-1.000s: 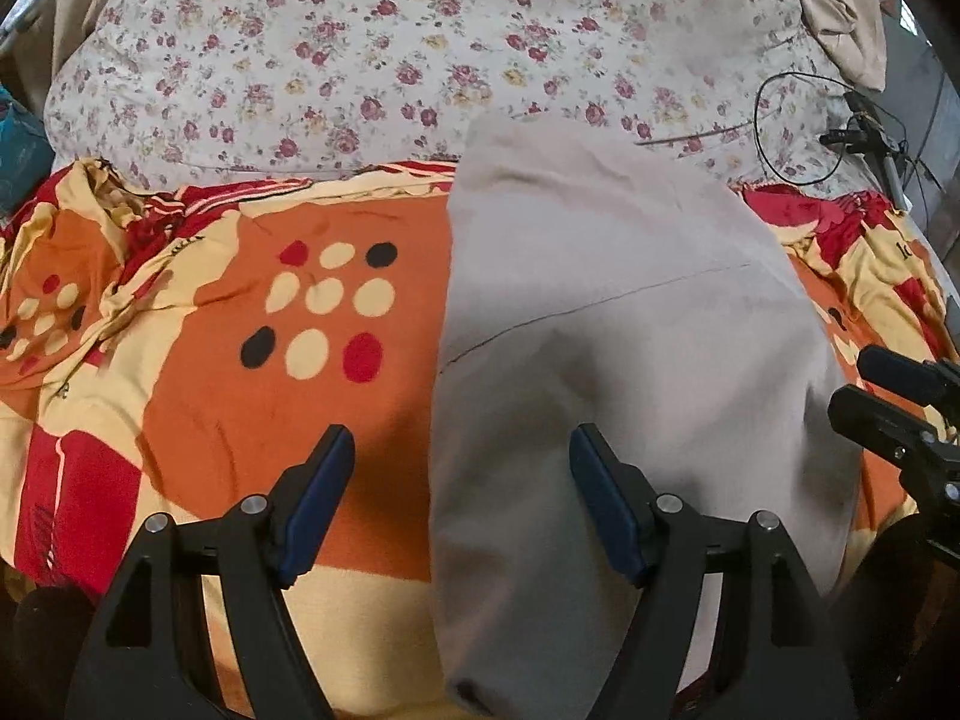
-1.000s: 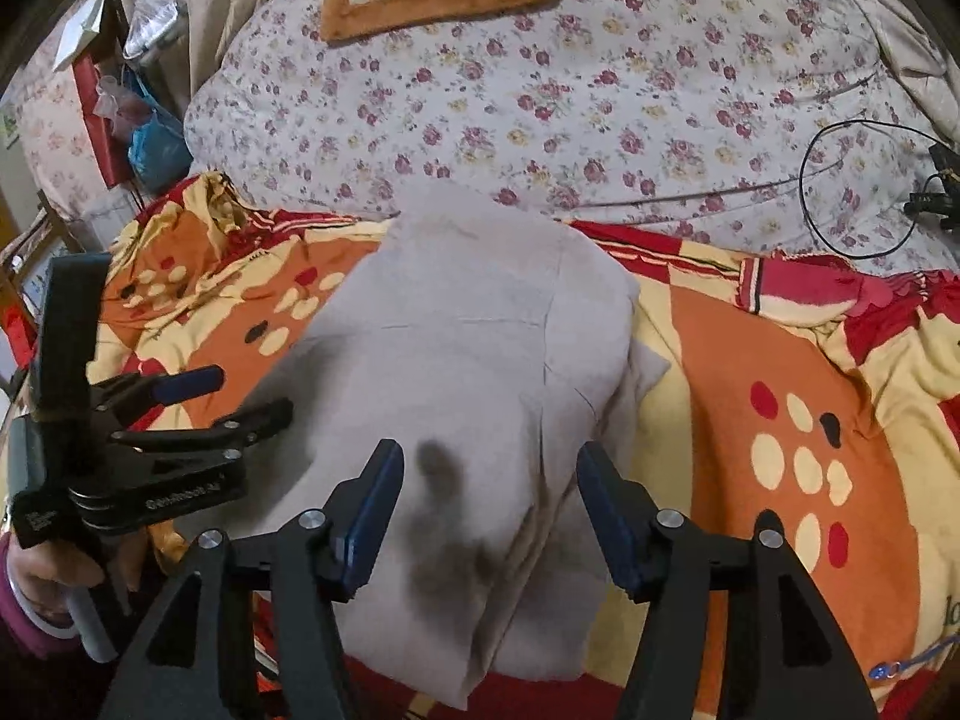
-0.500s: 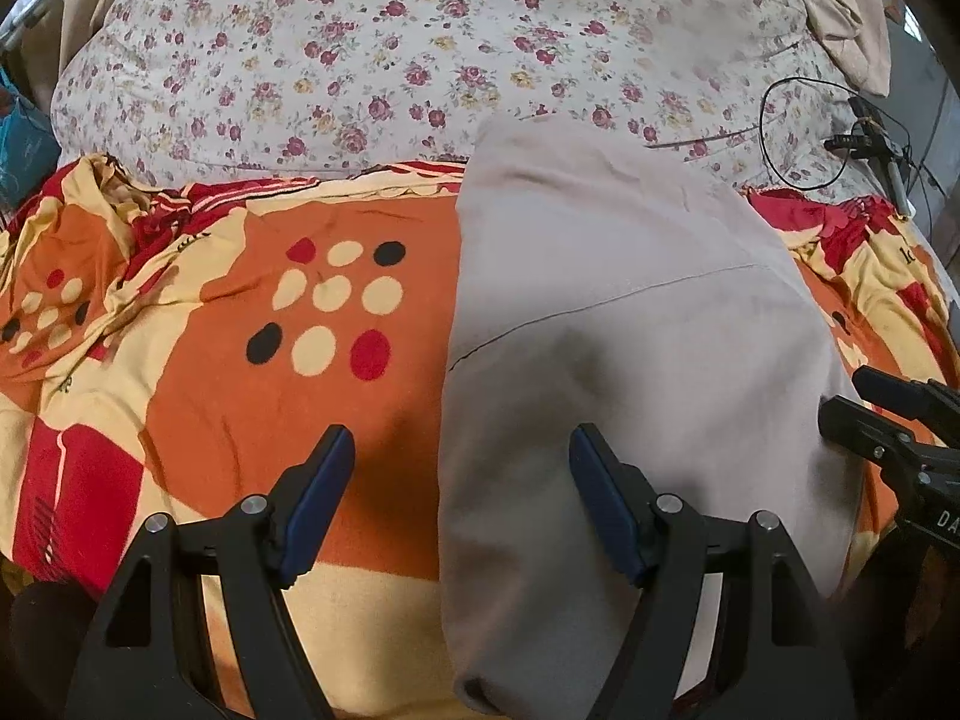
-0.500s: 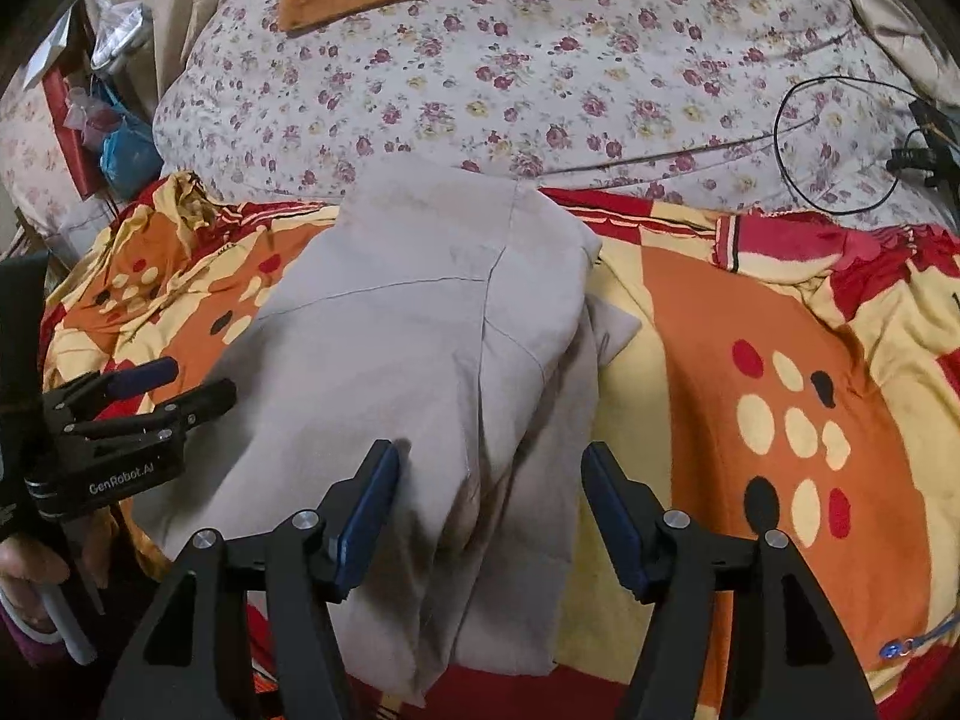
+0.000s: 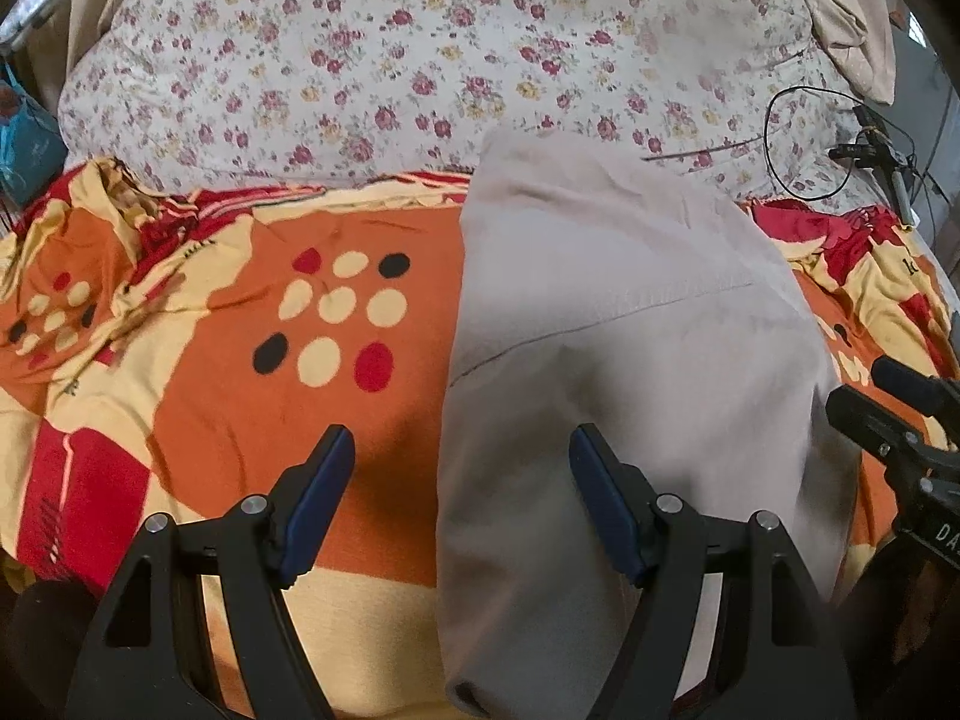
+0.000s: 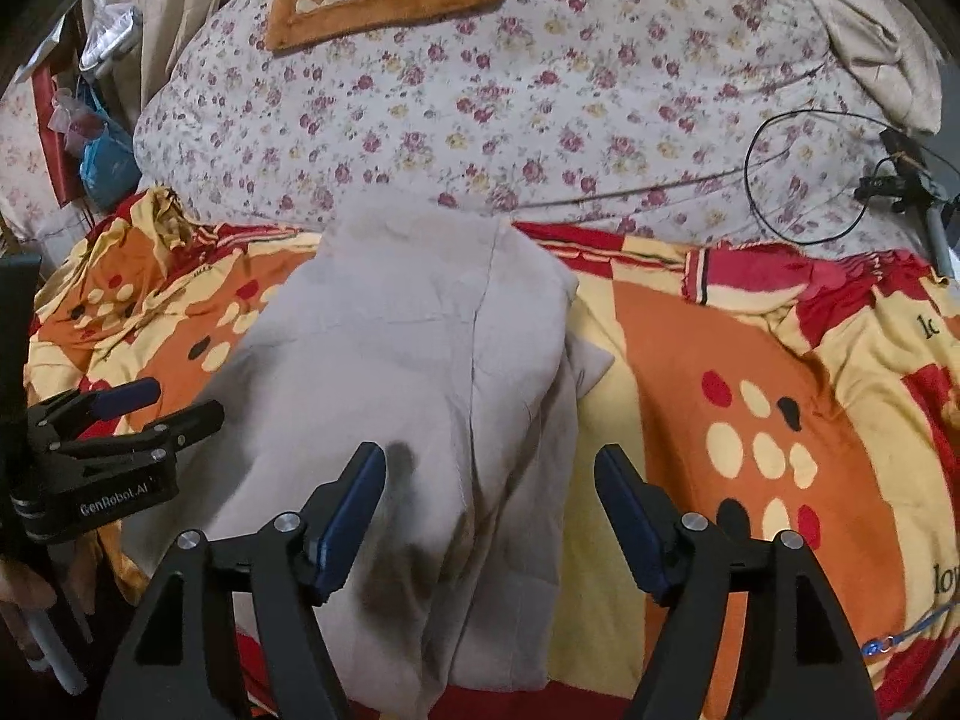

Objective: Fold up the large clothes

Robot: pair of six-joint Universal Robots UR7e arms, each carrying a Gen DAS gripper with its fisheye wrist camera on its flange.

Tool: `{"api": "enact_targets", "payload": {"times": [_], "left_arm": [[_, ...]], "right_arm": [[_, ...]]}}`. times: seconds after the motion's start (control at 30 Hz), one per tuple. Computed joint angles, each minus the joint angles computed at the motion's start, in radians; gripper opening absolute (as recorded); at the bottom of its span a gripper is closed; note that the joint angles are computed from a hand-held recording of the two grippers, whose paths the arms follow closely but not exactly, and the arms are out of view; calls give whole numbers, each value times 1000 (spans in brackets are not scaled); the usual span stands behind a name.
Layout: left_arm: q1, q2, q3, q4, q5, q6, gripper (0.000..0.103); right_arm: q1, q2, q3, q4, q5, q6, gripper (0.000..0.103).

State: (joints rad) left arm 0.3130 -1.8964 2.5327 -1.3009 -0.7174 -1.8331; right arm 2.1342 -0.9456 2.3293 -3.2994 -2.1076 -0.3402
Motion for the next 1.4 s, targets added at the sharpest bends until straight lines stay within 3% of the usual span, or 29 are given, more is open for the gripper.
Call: {"api": "enact_targets", "payload": {"times": [0.17,0.4,0.6,1.1,1.4], "left_arm": [[-54,23,-24,115,-6,-96,74],[-136,63,-53,255,-22,-223,83],[-167,75,-64,314,-39,-271,83],[-185,65,-58,327,-42,-310,83],[-157,98,-64,272,-36,-280,83]], "right_arm": [[20,17,-2,-58,-22,14,78],[37,37,14,-147,-35,-2,82],[31,27,20,-143,-25,17,83],[43,39,20,-152,-26,4,84],[30,31,27,-146,-25,6,84]]}}
